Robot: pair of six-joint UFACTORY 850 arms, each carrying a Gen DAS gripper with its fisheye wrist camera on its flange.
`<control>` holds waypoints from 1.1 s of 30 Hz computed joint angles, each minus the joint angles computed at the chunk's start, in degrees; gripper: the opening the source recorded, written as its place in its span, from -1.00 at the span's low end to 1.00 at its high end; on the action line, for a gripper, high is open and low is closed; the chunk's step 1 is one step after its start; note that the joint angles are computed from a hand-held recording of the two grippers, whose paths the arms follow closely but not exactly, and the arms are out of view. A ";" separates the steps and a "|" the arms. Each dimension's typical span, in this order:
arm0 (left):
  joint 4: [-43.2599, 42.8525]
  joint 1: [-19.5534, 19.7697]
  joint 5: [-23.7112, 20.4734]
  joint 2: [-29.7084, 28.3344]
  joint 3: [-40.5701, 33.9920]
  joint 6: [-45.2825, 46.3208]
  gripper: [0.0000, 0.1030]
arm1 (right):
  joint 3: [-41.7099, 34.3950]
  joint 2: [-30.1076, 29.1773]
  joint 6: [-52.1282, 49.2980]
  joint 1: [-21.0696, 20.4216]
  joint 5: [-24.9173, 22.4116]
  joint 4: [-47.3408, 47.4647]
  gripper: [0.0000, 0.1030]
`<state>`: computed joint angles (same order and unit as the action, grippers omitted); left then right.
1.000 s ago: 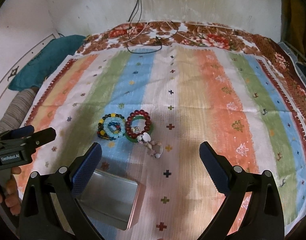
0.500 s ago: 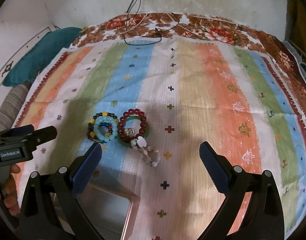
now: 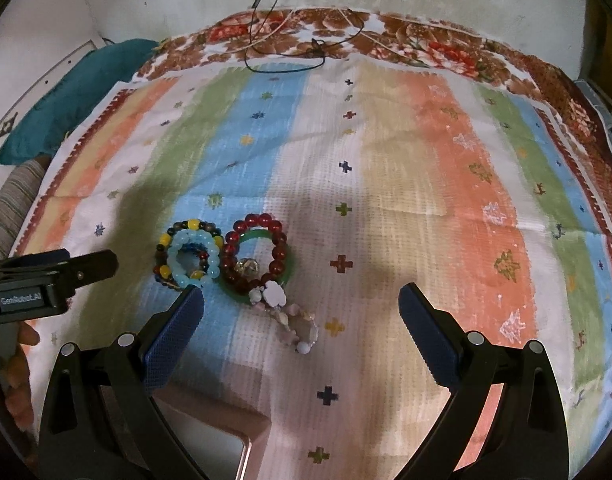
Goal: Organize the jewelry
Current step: 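Move the right tool toward the red bead bracelet while the left tool approaches the pale blue bracelet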
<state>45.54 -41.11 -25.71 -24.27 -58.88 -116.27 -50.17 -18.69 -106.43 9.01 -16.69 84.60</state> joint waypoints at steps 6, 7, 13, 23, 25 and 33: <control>-2.84 1.75 1.54 -1.80 -1.13 3.70 0.89 | -2.07 -2.31 1.67 0.86 1.07 -1.18 0.92; -3.44 2.12 1.88 -2.14 -1.40 4.57 0.89 | -2.35 -2.60 1.27 1.02 1.32 -0.88 0.92; -6.28 3.28 1.78 -4.03 -3.41 9.88 0.79 | -4.15 -4.69 -0.01 2.10 2.78 0.24 0.92; -12.26 5.01 3.23 -6.55 -5.07 17.71 0.55 | -6.66 -8.01 2.39 3.73 5.12 -2.41 0.72; -13.51 5.25 3.65 -7.08 -5.41 19.22 0.50 | -7.34 -8.67 4.94 3.77 4.90 -4.59 0.72; -17.69 6.39 4.00 -8.80 -6.65 25.06 0.25 | -9.14 -10.42 9.55 4.29 4.56 -9.23 0.39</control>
